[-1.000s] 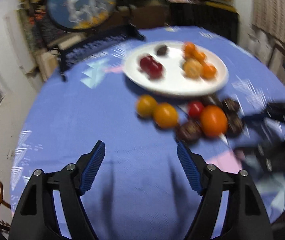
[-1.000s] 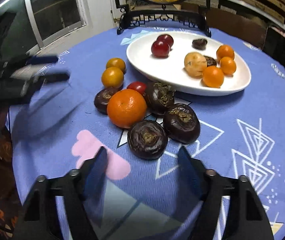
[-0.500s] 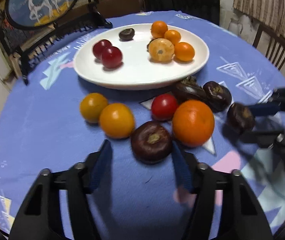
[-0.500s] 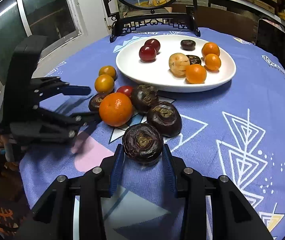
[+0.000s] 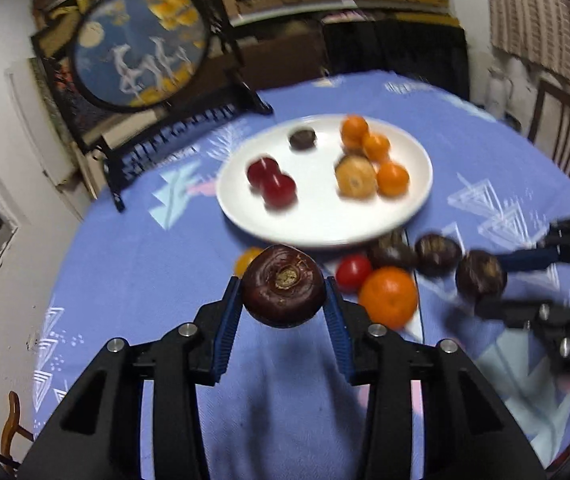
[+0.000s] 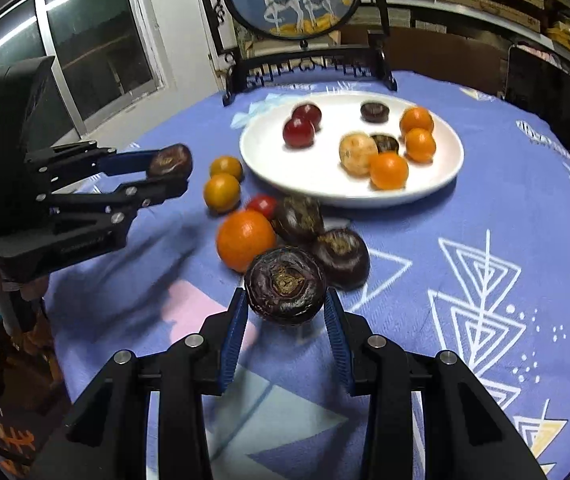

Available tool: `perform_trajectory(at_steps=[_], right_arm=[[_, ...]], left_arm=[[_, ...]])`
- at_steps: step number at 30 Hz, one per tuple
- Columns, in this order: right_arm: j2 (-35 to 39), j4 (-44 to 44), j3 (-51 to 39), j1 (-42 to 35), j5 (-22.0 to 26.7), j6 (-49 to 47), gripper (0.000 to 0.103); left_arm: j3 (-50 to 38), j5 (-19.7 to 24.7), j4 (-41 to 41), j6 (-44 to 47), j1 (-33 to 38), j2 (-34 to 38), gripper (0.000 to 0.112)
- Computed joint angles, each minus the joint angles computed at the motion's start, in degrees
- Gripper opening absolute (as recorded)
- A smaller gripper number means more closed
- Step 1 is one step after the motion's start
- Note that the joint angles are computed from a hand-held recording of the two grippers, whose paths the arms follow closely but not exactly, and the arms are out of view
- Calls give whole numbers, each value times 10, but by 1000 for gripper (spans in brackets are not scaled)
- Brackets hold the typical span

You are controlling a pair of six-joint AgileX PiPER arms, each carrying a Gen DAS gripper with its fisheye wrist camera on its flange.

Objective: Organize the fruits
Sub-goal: 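Carry both water chestnuts over the white plate and open both tools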

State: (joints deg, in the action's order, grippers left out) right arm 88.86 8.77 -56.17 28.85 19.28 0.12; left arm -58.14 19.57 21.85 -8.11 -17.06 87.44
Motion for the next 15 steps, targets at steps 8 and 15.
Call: perform_trajectory(at_steps=[8,15], right_arm=[[-16,-3,-34,0,3,-3,39],[-3,47,-54,-21,8,-58,39]], left_arm=[[-52,25,65,-93,-20,14,40],[-81,28,88,-119,-28,35,40]])
